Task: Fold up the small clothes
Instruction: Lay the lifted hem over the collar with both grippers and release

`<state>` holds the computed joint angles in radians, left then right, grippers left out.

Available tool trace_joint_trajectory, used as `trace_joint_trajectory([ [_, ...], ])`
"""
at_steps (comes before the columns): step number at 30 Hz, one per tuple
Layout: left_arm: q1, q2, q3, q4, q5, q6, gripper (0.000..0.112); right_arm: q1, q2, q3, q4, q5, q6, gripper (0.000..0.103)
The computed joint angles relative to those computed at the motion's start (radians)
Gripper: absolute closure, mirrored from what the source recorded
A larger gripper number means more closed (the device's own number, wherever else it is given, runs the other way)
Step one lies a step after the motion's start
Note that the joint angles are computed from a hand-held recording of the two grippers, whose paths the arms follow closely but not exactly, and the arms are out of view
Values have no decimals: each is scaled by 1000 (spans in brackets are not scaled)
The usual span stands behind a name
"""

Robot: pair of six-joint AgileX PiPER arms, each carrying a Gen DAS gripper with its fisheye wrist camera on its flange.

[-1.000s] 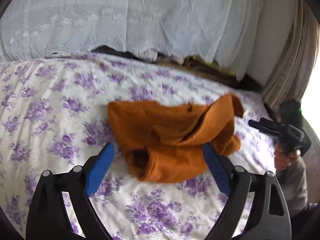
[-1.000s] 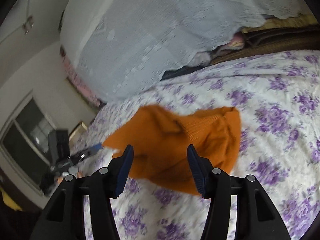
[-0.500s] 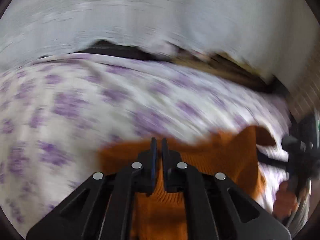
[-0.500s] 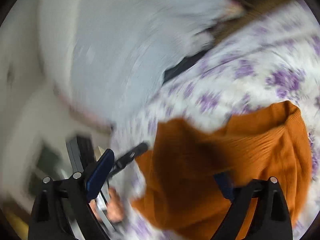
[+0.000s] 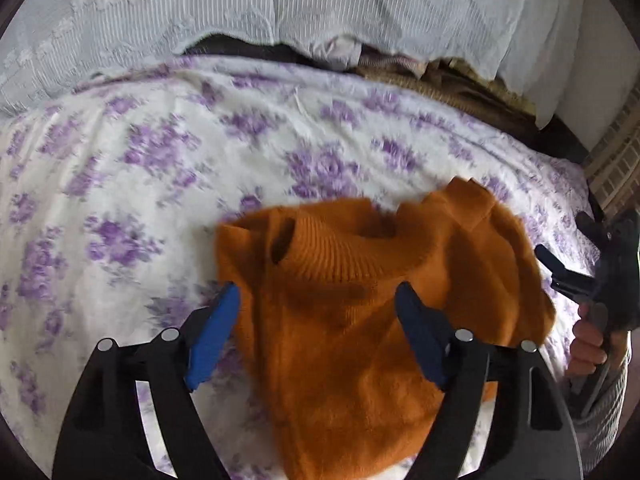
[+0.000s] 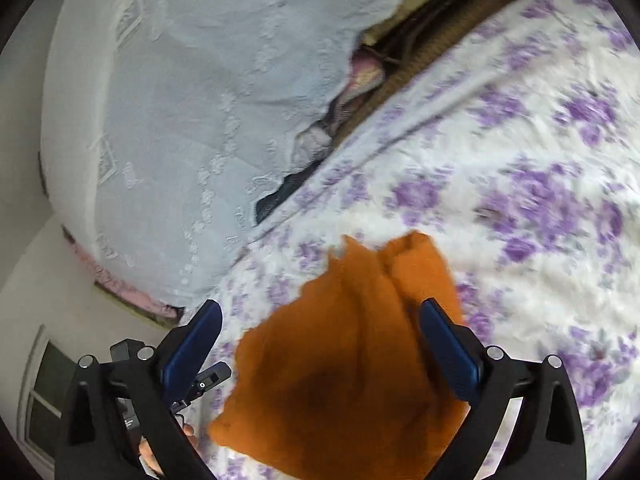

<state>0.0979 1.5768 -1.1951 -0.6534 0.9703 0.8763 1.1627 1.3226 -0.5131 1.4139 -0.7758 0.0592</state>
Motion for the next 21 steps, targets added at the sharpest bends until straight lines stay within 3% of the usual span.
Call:
trace_joint_trajectory([
  [2, 10, 32, -18, -67, 37, 28, 49, 29, 20, 24, 14, -57, 29, 4],
  [4, -13, 17, -10, -69, 8, 53, 82, 27, 42, 59, -38, -92, 138, 4],
  [5, -23, 5, 0, -61, -13, 58, 90, 25, 53, 79, -65, -109, 202, 4],
  [6, -32, -7, 11, -60, -35, 74, 109, 29, 58, 88, -74, -124, 228, 4],
  [7, -25, -19, 22, -75, -41, 103, 112, 37, 65, 87, -71, -142, 227, 4],
  [10, 15, -75, 67, -141, -161, 141, 112, 68, 69, 54, -4, -173, 120, 4],
  [12, 26, -63, 47, -99, -219, 39, 112, 74, 72, 27, 30, -178, 61, 4],
  [15, 24, 13, -2, 18, -196, -77, 112, 83, 68, -12, 89, -166, -32, 4],
  [16, 45, 6, 3, -21, -135, -36, 112, 95, 65, -28, 104, -177, -69, 4],
  [18, 55, -54, 76, -114, -116, 112, 110, 123, 59, -56, 101, -199, -130, 4],
  [20, -7, -120, 145, -96, -173, 172, 75, 129, 65, -91, 67, -187, -188, 4],
  [21, -43, -123, 150, -52, -202, 142, 40, 126, 73, -105, 55, -173, -207, 4],
])
